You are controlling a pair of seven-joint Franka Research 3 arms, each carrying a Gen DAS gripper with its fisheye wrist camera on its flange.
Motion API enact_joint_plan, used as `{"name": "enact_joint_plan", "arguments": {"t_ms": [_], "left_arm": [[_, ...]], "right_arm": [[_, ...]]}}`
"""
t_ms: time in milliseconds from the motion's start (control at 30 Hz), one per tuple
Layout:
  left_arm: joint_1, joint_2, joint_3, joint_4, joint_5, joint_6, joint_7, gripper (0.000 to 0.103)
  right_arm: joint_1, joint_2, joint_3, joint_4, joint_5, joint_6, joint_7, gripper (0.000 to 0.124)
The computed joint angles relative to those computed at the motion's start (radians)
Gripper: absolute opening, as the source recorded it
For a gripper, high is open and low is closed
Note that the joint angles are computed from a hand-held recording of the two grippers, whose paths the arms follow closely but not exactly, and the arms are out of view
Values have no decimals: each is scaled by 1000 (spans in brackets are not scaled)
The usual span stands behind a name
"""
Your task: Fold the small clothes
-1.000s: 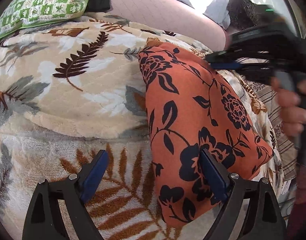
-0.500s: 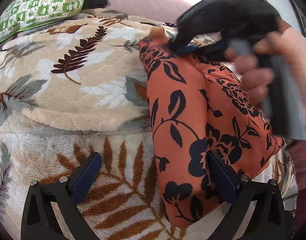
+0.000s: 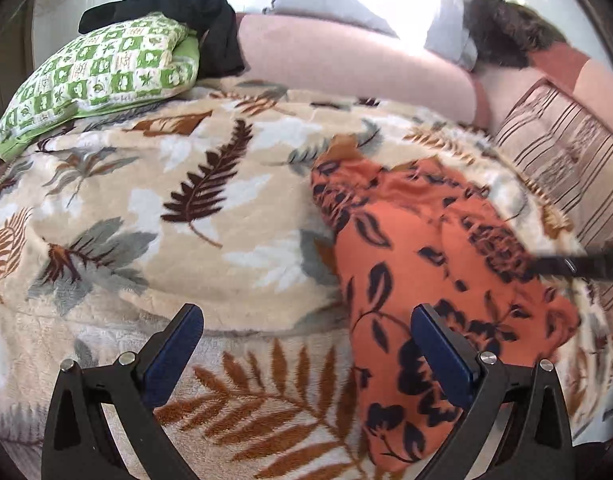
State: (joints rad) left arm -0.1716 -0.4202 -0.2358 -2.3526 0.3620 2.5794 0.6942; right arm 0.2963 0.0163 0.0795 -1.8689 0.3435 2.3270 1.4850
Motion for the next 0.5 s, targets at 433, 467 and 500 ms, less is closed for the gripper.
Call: {"name": "enact_joint_plan", "arguments": {"t_ms": [433,467,500], "left_arm": [[26,-8,-58,18,128,-43,-52,103],[32,-3,-67,26,149,-56,-63,103],[34,2,-72,34,166,-67,-72,103]], "right_arm": [[-5,-139,3,-176,-73,49,48,16],[-4,-142,2,-184,-51,101,45,16],[-5,-130,5,-177,-51,135,62,16]]}}
